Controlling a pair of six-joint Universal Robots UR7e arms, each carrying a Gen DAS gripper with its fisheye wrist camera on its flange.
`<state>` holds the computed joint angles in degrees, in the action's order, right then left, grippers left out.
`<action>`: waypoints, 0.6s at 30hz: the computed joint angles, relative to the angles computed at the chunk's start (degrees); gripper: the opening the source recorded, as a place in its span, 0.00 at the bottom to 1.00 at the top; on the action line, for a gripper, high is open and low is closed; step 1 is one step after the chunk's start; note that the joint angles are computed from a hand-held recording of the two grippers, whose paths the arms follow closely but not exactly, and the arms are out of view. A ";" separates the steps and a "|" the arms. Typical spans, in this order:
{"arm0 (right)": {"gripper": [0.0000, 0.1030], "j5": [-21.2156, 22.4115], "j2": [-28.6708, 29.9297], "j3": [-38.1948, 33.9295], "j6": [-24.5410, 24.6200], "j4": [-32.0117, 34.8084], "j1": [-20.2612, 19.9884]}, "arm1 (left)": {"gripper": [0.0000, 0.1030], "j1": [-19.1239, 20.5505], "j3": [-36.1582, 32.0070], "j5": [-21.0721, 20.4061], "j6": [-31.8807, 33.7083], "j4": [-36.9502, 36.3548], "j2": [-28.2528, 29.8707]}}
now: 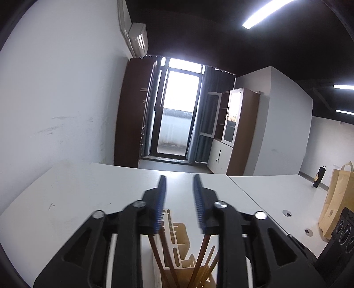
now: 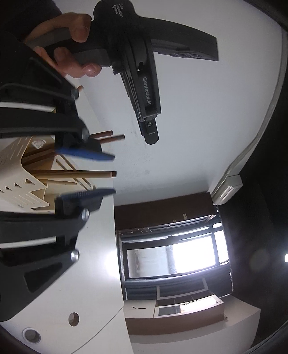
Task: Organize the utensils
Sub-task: 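Lower both chopsticks into the holder and open both tools, then return both tools to the pile and close the right tool on a light chopstick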
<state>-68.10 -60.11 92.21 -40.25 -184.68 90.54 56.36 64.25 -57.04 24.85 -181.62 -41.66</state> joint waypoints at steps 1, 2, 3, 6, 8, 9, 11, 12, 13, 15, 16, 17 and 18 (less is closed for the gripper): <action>0.58 0.06 -0.29 0.13 0.93 -0.56 -0.04 | 0.68 -0.20 1.15 0.36 -0.15 -1.54 -0.57; 0.58 -0.04 -0.75 0.35 1.48 -0.58 -0.01 | 0.72 -0.26 2.58 0.03 -0.53 -2.85 -1.40; 0.59 -0.27 -1.40 0.72 2.03 -0.52 -0.14 | 0.72 -0.31 3.86 -0.04 -1.04 -3.23 -2.21; 0.74 -1.39 -3.80 3.16 4.40 -0.07 -0.89 | 0.82 -0.47 8.14 0.96 -4.98 -1.62 -5.48; 0.77 -3.75 -5.51 4.94 4.85 1.73 -1.14 | 0.87 -0.52 11.45 1.67 -7.07 -0.76 -7.91; 0.80 -5.71 -6.36 5.86 4.53 2.96 -1.12 | 0.91 -0.62 13.34 2.89 -8.03 -0.16 -9.26; 0.82 -10.24 -7.76 7.51 2.78 6.39 -0.87 | 0.94 -0.61 16.96 5.07 -10.39 1.62 -11.80; 0.82 -13.25 -8.27 8.13 1.77 8.73 -0.59 | 0.94 -0.36 19.16 5.90 -11.97 3.10 -13.26; 0.82 -16.14 -8.63 8.74 0.91 11.29 -0.33 | 0.94 0.01 21.06 6.72 -13.37 5.31 -14.46; 0.82 -22.80 -8.63 9.36 -0.48 17.06 0.24 | 0.94 1.25 23.85 8.72 -17.45 11.90 -16.04; 0.82 -25.35 -8.42 9.99 -1.05 19.11 0.21 | 0.94 2.14 24.91 9.36 -19.81 16.07 -16.51; 0.82 -27.24 -7.86 10.73 -1.65 20.09 0.11 | 0.94 3.14 25.42 9.59 -21.94 20.33 -16.55; 0.82 -28.18 -7.69 12.32 -2.66 19.78 -0.37 | 0.94 4.35 25.04 9.63 -24.14 25.05 -15.99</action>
<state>-96.29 -67.80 104.53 -42.91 -164.90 90.17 60.72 89.29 -47.41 0.71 -156.57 -57.65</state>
